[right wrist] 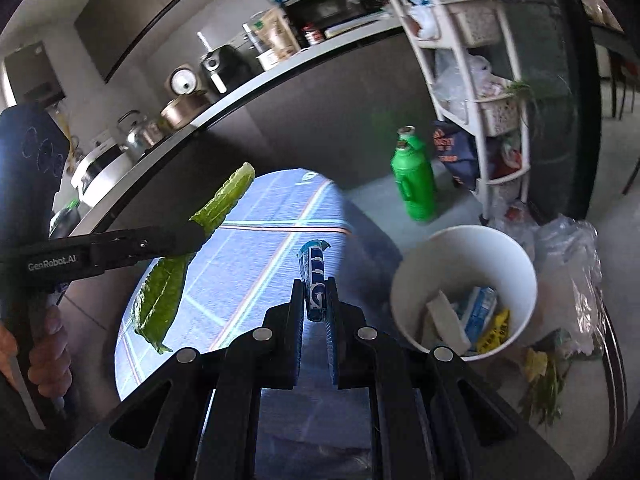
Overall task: Collect trash
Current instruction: 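Carry the green leaf and blue bottle to the white bucket and release both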
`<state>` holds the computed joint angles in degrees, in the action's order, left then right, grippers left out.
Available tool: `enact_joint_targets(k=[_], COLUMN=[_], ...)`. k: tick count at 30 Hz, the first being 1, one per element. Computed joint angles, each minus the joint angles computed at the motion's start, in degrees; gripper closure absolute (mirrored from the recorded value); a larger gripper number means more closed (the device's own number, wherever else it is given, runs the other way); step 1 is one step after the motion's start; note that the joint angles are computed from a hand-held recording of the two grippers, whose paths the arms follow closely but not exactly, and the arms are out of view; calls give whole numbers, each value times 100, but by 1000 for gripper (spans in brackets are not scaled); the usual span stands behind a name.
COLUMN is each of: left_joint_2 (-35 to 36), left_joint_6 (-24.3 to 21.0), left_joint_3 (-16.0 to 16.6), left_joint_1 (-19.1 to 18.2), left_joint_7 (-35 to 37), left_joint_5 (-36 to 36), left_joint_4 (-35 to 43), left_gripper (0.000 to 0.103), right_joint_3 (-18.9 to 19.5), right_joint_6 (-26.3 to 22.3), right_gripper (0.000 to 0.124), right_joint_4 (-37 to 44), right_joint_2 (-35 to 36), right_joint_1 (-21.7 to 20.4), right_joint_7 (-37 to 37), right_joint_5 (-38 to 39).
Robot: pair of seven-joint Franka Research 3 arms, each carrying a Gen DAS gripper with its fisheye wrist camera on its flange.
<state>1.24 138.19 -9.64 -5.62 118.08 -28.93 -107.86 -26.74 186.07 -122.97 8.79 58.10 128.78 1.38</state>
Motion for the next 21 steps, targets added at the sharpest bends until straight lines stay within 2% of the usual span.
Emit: enact_joint_targets(k=[7,9,14,17,21], left_joint_2=[540,725,1295,1631,2142], left_joint_6=[-149,-197,-385,-512,-703], left_joint_3=[-199,-268,-431,-525,-637], left_joint_1=[-95,-118,-182,-192,-245], left_joint_7=[-222,-296,-578,-685,-860], left_joint_5=[302,421,813,997,1232], left_joint_4=[501,668,1198,1509,2004], left_gripper=[96,96,96,96,96], right_joint_3=[46,316,717,1330,1580], right_joint_6=[112,144,133,119,34], right_gripper=[114,114,114,114,114], right_joint_4=[-284,-351,-446,-429,-331], right_joint_2=[7,4,85,173,363], right_joint_1=[-161,-452,-944,-1614,-1950], right_joint_7=[-190,-330,-646,-904,-1109], right_joint_5=[498,686,1105,1352,1527])
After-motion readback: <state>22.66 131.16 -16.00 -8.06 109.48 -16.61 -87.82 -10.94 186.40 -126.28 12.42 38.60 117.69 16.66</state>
